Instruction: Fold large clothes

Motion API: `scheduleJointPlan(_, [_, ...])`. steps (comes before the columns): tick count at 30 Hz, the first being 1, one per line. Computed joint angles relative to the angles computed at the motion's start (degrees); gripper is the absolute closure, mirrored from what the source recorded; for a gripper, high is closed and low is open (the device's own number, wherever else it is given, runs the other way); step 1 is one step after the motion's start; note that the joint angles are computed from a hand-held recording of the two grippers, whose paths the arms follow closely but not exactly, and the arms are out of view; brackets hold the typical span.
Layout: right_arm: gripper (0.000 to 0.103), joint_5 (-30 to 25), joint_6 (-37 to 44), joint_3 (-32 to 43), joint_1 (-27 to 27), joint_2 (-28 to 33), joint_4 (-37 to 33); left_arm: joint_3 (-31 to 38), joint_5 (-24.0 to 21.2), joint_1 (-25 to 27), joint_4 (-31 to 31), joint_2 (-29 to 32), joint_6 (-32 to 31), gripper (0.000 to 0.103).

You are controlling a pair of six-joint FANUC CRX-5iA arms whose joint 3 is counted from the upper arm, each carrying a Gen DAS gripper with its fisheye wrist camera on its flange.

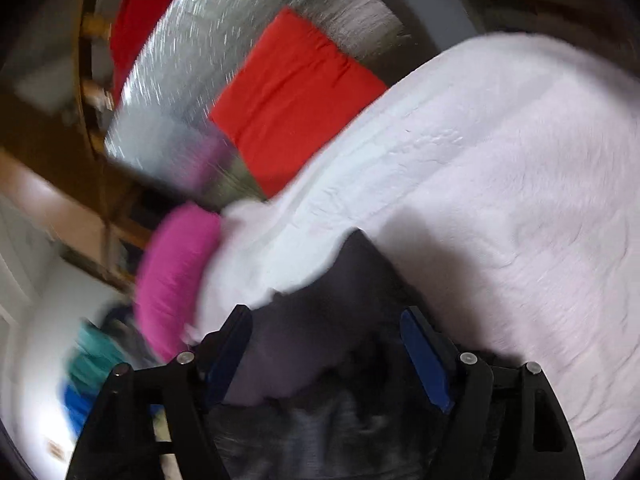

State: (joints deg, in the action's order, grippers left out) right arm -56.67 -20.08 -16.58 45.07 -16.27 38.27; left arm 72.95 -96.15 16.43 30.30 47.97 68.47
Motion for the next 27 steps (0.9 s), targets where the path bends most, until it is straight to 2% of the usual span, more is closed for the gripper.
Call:
scheduleJointPlan(2, [0.024, -4.7, 8.5, 4.1, -1.2, 2.9, -6.4, -7.3, 3.3, -0.9, -2.1, -3.7, -5.4, 0.018])
scheduleJointPlan(5, [0.024, -7.5, 18.4, 8.3, -3.4, 6.4, -10.8, -11.2, 5.2, -2.7, -4.1, -5.7, -11.4, 0.018])
scheduleJointPlan(10, [0.024, -7.5, 28.7, 11.7, -5.9, 9.3, -12.9, -7.6, 4.3, -5.3, -6.3, -3.4, -16.0, 0.018])
scheduleJointPlan(11, [0.036, -7.8, 29.8, 12.5, -6.1, 10.4, -12.4, -9.9, 6.4, -5.8, -7.8, -4.8, -17.2, 0.041])
scheduleJointPlan(12, [0.058, -8.4, 31.6, 13.1, -6.0, 11.2, -11.6, -13.3, 9.9, -6.7, -10.9, -7.2, -18.8, 0.097])
scheduleJointPlan(13, [0.088, -11.3, 33.5, 15.0, -5.7, 13.1, -11.2, -14.4, 11.0, -7.6, -14.0, -8.1, -19.3, 0.096])
scheduleJointPlan(16, [0.092, -14.3, 32.7, 14.4, -2.5, 13.4, -2.6, -24.7, 21.3, -7.2, -13.1, -13.9, -20.1, 0.097])
scheduleJointPlan(17, [0.095, -16.1, 31.9, 15.1, -3.1, 14.0, -2.1, -25.5, 22.9, -7.1, -13.4, -14.3, -19.5, 0.098])
scheduleJointPlan(18, [0.096, -16.8, 31.0, 15.3, -4.7, 14.2, -4.5, -24.0, 21.9, -7.4, -15.3, -13.1, -17.7, 0.098])
scheduleJointPlan(19, [0.096, -16.8, 29.7, 14.9, -5.9, 14.0, -6.8, -20.8, 18.6, -7.7, -16.9, -10.7, -15.7, 0.098])
scheduleJointPlan(20, [0.103, -18.5, 29.5, 14.9, -6.4, 14.9, -8.3, -20.0, 18.2, -7.7, -17.4, -10.0, -15.0, 0.098])
scheduleJointPlan(21, [0.103, -17.6, 29.2, 14.0, -6.6, 14.4, -9.4, -21.7, 19.9, -7.7, -17.5, -10.9, -15.4, 0.098])
scheduleJointPlan(22, [0.102, -14.3, 28.2, 12.2, -7.2, 12.6, -11.6, -21.7, 19.9, -7.6, -17.2, -11.0, -15.7, 0.098])
scheduleJointPlan(24, [0.102, -9.1, 23.5, 7.9, -6.9, 8.8, -9.7, -20.8, 18.7, -6.9, -15.3, -10.7, -16.5, 0.095])
scheduleJointPlan(25, [0.097, -6.2, 19.2, 5.2, -6.7, 6.4, -7.6, -20.4, 17.8, -6.1, -12.6, -10.4, -17.5, 0.095])
scheduleJointPlan(26, [0.078, -3.4, 14.2, 2.4, -6.5, 4.0, -4.7, -20.1, 17.1, -5.3, -9.9, -10.2, -18.0, 0.085])
scheduleJointPlan(27, [0.059, -1.9, 10.9, 0.7, -6.2, 2.5, -2.4, -19.7, 16.8, -4.6, -8.0, -10.0, -18.1, 0.059])
